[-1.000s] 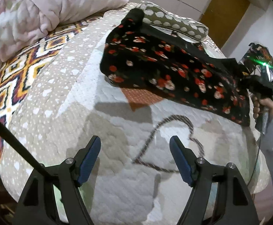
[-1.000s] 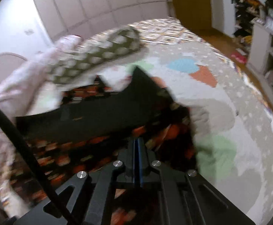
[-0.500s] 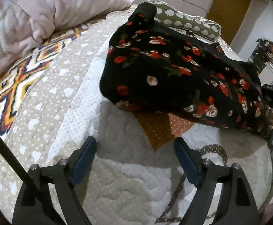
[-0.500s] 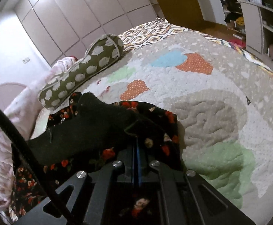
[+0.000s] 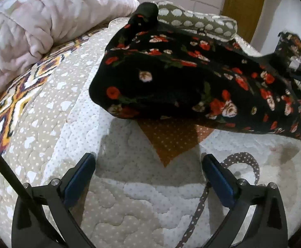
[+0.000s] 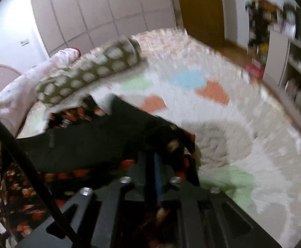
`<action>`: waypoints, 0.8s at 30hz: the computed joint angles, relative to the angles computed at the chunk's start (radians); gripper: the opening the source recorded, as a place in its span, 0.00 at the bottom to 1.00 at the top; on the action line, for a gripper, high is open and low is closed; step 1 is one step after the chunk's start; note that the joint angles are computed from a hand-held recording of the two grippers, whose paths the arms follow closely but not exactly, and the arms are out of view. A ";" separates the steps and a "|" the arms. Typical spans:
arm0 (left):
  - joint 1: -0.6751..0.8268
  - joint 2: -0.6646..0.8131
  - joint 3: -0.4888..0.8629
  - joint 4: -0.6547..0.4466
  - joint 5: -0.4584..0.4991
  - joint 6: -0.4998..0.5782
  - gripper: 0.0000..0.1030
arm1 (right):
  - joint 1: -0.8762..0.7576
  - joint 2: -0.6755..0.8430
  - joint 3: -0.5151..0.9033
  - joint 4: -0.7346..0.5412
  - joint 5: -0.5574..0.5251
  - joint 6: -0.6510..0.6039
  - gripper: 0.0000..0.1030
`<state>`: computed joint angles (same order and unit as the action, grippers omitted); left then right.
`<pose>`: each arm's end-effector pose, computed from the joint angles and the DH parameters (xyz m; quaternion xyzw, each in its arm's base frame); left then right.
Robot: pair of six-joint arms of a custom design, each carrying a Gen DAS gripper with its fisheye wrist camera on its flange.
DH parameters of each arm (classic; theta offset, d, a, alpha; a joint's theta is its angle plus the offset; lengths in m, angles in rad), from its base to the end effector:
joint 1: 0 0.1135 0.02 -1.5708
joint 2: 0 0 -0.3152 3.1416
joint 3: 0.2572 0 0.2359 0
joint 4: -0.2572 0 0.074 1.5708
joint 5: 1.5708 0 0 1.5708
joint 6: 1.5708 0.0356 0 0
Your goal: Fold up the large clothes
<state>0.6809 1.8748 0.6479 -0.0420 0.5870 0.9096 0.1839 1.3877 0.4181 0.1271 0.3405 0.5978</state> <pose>0.2289 0.1600 0.1207 0.1512 0.9352 -0.0975 0.3050 0.2113 0.0272 0.1890 0.2483 0.8889 -0.0127 0.3849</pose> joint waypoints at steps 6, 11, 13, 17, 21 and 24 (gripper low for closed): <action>0.062 -0.054 0.015 -0.054 0.015 -0.059 0.89 | 0.424 0.017 0.271 -0.301 0.182 0.104 0.48; 0.245 -0.123 0.070 -0.293 0.141 0.088 0.89 | 0.570 0.356 0.642 -0.395 0.034 0.093 0.30; 0.298 -0.125 0.103 -0.344 0.169 0.135 0.89 | 0.583 0.477 0.779 -0.432 0.016 0.080 0.27; 0.326 -0.074 0.153 -0.313 0.178 0.097 0.89 | 0.578 0.721 1.087 -0.575 -0.015 0.055 0.27; 0.302 0.018 0.177 -0.187 0.143 -0.030 0.89 | 0.560 0.938 1.403 -0.758 -0.008 -0.011 0.26; 0.297 0.054 0.173 -0.108 0.136 -0.074 0.89 | 0.531 1.115 1.698 -0.943 0.008 -0.059 0.26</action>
